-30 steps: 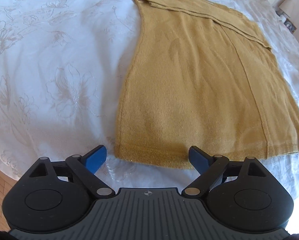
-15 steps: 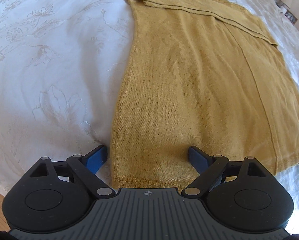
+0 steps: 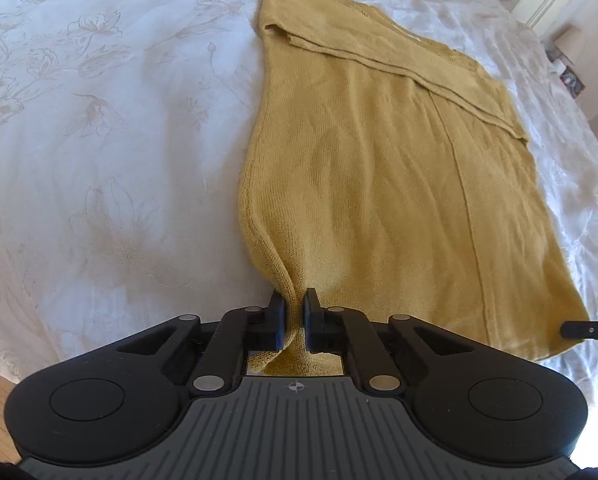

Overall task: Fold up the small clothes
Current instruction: 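Grasp the sweater hem with both grippers, then lift the hem with both grippers and fold it up onto the collar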

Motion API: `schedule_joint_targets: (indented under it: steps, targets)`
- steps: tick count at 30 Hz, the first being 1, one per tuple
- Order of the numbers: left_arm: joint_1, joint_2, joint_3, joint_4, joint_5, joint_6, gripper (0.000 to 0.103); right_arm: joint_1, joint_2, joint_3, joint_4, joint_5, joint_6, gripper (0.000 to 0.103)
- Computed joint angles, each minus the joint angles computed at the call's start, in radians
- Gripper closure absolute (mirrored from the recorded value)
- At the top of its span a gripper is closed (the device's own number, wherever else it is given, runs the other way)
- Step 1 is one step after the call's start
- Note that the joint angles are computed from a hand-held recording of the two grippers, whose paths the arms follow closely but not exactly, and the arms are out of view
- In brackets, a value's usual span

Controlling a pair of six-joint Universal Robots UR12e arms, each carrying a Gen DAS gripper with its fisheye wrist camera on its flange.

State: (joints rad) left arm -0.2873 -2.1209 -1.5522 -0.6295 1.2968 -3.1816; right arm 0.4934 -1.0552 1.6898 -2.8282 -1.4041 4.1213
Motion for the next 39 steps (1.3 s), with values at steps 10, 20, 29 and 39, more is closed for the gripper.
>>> schedule_joint_targets:
  steps: [10,20,29,39]
  targets:
    - [-0.008,-0.021,0.079,0.079,-0.012,-0.142,0.095,-0.05,-0.008,0.01,-0.204,-0.025,0.034,0.085]
    - [0.001,-0.141,0.302,0.143,-0.078,-0.189,0.095,-0.084,0.036,-0.079,-0.264,-0.147,0.059,0.085]
    - [0.007,-0.333,0.625,0.01,-0.139,-0.159,0.096,-0.121,0.124,-0.221,-0.183,-0.293,0.129,0.085]
    - [0.001,-0.483,0.882,-0.167,-0.076,-0.095,0.095,-0.169,0.215,-0.36,-0.026,-0.253,0.103,0.084]
